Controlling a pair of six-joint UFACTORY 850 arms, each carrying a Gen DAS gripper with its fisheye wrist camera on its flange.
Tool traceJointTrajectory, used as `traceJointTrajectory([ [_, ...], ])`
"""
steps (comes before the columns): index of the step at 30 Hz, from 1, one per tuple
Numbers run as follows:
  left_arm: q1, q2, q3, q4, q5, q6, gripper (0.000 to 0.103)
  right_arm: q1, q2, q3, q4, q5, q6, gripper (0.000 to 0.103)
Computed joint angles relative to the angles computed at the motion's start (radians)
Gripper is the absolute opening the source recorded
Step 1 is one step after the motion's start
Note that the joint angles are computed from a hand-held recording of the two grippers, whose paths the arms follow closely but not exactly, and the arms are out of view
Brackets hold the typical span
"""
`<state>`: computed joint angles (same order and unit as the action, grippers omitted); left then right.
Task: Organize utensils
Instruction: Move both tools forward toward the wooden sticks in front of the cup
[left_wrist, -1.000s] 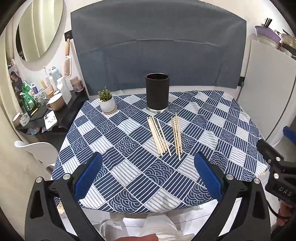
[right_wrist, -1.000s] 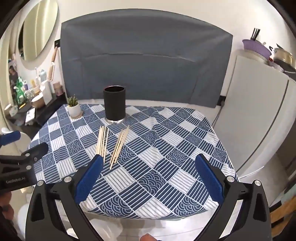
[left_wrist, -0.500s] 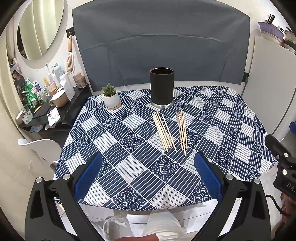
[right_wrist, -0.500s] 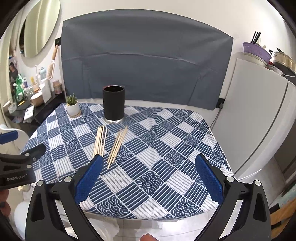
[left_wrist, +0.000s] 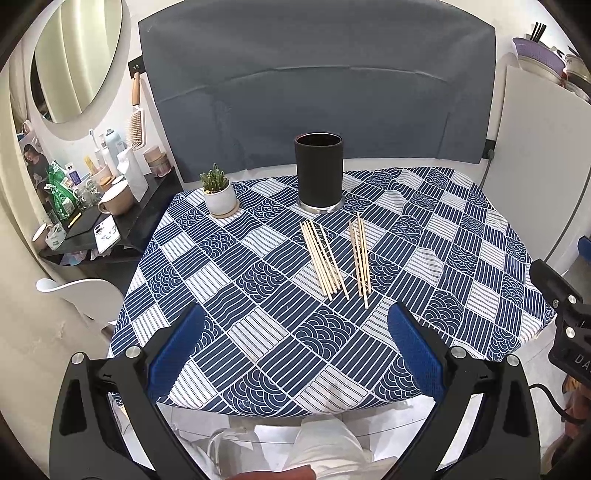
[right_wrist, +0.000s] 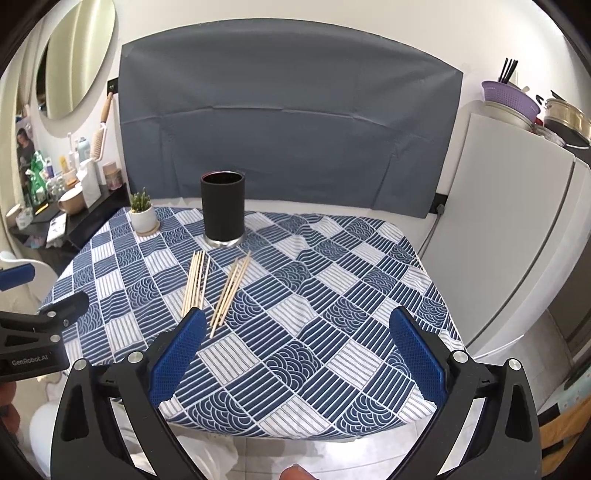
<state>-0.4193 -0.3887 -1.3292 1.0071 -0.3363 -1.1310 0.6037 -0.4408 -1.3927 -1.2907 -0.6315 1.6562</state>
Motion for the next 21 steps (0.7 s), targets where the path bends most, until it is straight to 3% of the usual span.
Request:
traceJointTrajectory([
  [21, 0.013, -0.017, -0.036, -0.145, -0.016, 0.143, 0.097, -0.007, -0.037, -0.066, 0.067, 0.004, -0.107, 0.095],
])
